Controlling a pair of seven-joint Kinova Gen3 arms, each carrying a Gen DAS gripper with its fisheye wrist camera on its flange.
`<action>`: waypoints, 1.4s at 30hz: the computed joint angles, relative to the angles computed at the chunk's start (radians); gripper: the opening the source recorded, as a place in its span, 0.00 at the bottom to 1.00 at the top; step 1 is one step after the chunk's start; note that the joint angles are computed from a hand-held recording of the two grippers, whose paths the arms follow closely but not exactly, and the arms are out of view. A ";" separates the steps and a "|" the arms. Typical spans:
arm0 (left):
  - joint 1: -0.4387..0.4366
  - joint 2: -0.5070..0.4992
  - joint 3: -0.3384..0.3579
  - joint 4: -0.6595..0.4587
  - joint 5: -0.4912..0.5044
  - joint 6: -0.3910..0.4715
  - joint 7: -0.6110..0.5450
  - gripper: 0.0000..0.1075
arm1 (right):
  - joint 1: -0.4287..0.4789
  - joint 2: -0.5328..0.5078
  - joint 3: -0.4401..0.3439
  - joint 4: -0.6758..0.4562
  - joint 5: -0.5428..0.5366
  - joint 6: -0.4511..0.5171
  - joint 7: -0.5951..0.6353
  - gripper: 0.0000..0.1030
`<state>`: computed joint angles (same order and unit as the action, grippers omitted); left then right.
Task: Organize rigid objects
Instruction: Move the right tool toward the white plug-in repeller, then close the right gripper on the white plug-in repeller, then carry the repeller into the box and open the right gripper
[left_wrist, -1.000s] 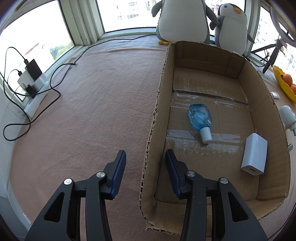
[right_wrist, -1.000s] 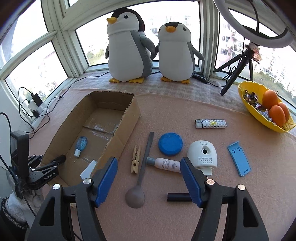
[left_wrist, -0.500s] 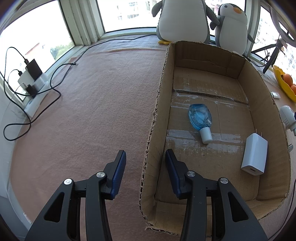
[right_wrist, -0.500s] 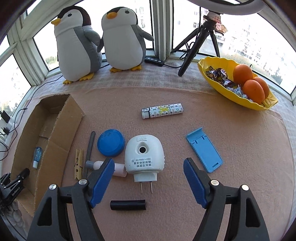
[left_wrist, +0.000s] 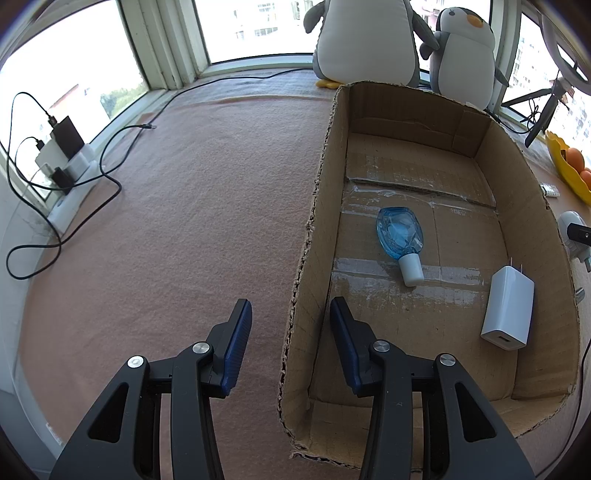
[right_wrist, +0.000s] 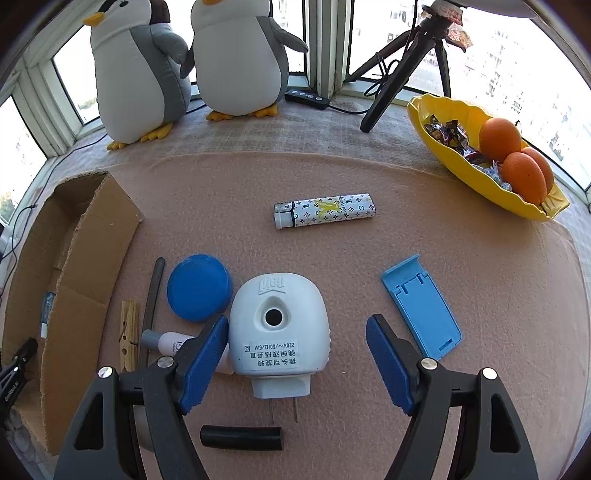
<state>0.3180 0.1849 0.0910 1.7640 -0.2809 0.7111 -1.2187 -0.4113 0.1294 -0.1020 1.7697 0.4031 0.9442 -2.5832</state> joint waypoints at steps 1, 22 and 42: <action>0.000 0.000 0.000 0.000 0.000 0.000 0.000 0.40 | 0.000 0.006 0.000 -0.006 0.000 0.006 0.004 0.71; -0.001 0.000 0.001 0.000 0.001 0.000 -0.001 0.40 | 0.004 0.028 0.012 -0.007 -0.054 -0.007 0.074 0.49; -0.003 0.000 0.001 0.000 0.004 -0.002 -0.004 0.40 | -0.033 -0.068 -0.055 -0.067 0.018 0.021 0.010 0.49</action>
<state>0.3151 0.1844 0.0917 1.7643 -0.2773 0.7095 -1.2230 -0.4444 0.0613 -0.1568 1.7024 0.4207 0.9656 -2.5732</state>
